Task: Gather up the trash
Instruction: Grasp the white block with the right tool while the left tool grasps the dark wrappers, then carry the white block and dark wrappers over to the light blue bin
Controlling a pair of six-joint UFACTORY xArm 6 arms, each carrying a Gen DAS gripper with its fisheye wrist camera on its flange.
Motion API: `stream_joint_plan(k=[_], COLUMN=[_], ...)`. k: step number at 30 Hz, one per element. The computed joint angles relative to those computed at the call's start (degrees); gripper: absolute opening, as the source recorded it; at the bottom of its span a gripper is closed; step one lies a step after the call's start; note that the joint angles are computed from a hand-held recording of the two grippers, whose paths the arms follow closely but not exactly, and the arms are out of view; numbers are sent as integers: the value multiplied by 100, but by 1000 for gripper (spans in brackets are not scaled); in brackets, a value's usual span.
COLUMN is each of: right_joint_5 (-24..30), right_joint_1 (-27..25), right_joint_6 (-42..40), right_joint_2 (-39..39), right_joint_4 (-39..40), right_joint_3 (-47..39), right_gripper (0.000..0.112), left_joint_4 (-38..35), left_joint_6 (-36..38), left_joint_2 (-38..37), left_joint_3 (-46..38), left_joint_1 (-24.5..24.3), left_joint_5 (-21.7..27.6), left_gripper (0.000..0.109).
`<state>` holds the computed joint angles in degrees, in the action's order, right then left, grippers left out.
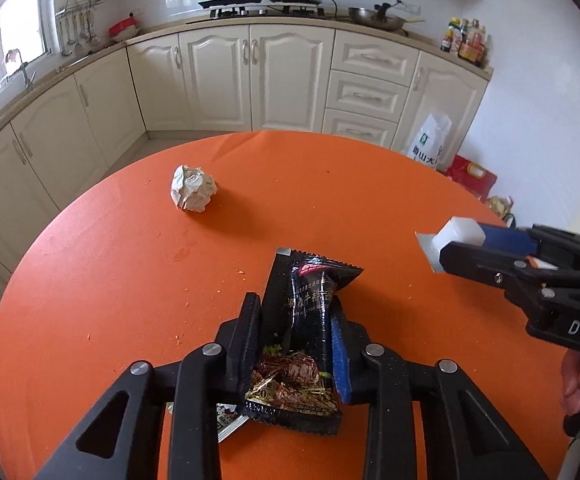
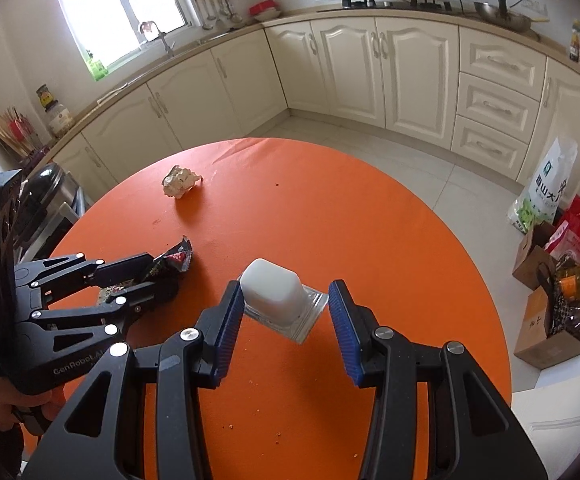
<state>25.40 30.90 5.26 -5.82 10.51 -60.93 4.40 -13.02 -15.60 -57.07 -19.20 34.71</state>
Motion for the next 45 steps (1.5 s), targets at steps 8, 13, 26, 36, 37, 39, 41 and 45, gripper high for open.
stream_joint_plan(k=[8, 13, 26, 36, 37, 39, 41, 45], right_joint_5=[-43, -16, 109, 469, 544, 700, 898, 1291], right_joint_1=[95, 152, 152, -59, -90, -214, -383, -813], right_joint_6=[68, 259, 1040, 1743, 1830, 1946, 1988, 1992], right_joint_2=[-268, -493, -1547, -3073, -3230, -3620, -3996, -4699], right_joint_4=[105, -57, -881, -1876, -2005, -2197, -2315, -2392], right_joint_3=[274, 443, 864, 1178, 1191, 1266, 1338, 1562], right_gripper=[44, 44, 44, 44, 44, 44, 44, 44], left_joint_4=[-955, -1088, -621, 764, 923, 1198, 1498, 1663], left_joint_6=[566, 542, -119, -1412, -1572, -1843, -2165, -2412], left_joint_2=[-436, -652, -1938, -2736, -2744, -2736, -2619, -2180], left_joint_3=[480, 738, 1321, 1428, 1383, 1363, 1277, 992], left_joint_1=[442, 423, -109, -1151, -1322, -1592, -1918, -2474], left_joint_5=[-263, -400, -534, -771, -790, -878, -955, -1178], left_gripper=[10, 8, 8, 8, 8, 8, 8, 9])
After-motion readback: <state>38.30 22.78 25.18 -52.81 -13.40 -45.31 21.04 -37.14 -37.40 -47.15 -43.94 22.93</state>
